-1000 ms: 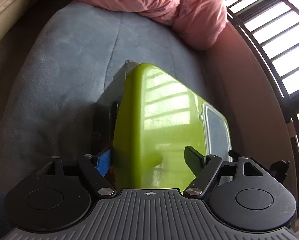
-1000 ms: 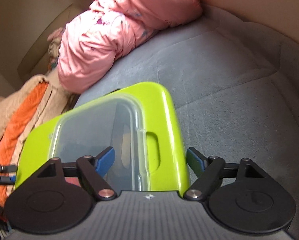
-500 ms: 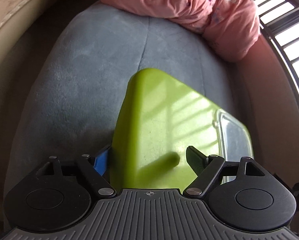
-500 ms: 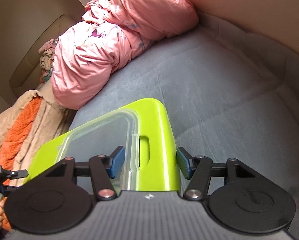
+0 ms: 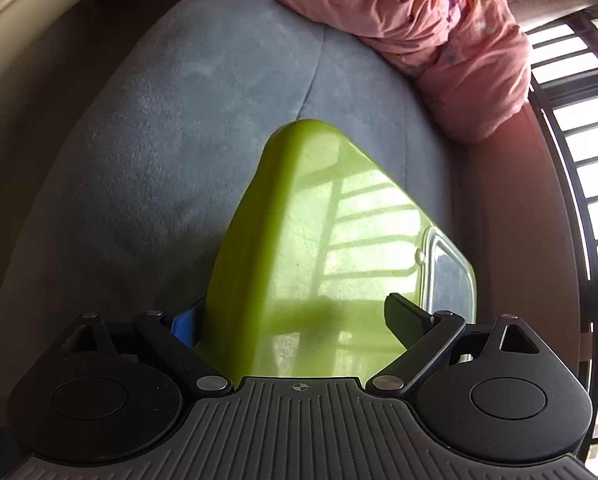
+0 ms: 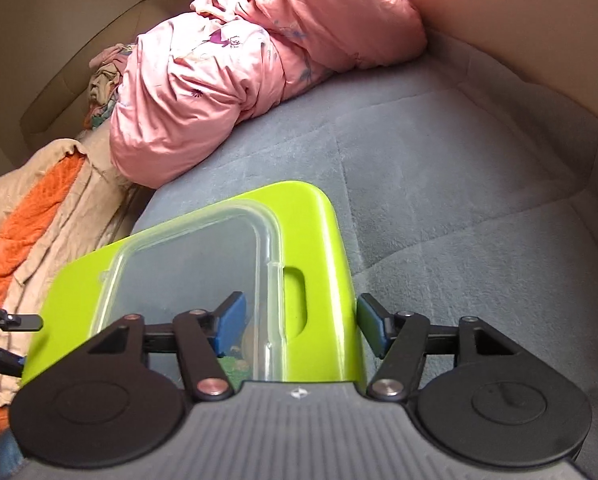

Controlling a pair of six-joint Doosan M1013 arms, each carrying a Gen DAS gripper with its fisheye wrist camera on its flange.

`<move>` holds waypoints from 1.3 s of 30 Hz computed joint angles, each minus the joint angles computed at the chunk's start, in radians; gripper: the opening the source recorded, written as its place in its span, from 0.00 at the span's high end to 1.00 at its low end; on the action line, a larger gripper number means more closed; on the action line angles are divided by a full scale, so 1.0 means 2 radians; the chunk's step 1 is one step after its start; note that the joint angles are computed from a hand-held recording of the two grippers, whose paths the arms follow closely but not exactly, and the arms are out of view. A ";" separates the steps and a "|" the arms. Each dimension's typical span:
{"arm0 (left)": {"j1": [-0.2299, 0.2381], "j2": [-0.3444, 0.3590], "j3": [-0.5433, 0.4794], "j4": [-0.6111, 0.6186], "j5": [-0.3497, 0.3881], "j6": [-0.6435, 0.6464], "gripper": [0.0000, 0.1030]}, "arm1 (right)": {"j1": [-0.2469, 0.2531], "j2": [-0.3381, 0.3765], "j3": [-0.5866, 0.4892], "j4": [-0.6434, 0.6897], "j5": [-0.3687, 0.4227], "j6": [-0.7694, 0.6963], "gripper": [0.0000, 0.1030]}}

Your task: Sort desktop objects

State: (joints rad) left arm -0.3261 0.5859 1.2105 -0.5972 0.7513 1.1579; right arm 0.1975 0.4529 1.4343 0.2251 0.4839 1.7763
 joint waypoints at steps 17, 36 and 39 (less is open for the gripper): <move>-0.014 -0.014 0.009 0.007 0.027 0.021 0.01 | -0.023 -0.022 0.030 0.128 0.033 -0.057 0.28; -0.018 -0.067 0.038 -0.042 0.095 0.098 0.00 | -0.025 -0.080 0.090 0.155 0.000 -0.107 0.22; -0.031 -0.044 0.017 -0.071 0.136 0.107 0.01 | -0.026 -0.080 0.098 0.240 0.021 -0.144 0.20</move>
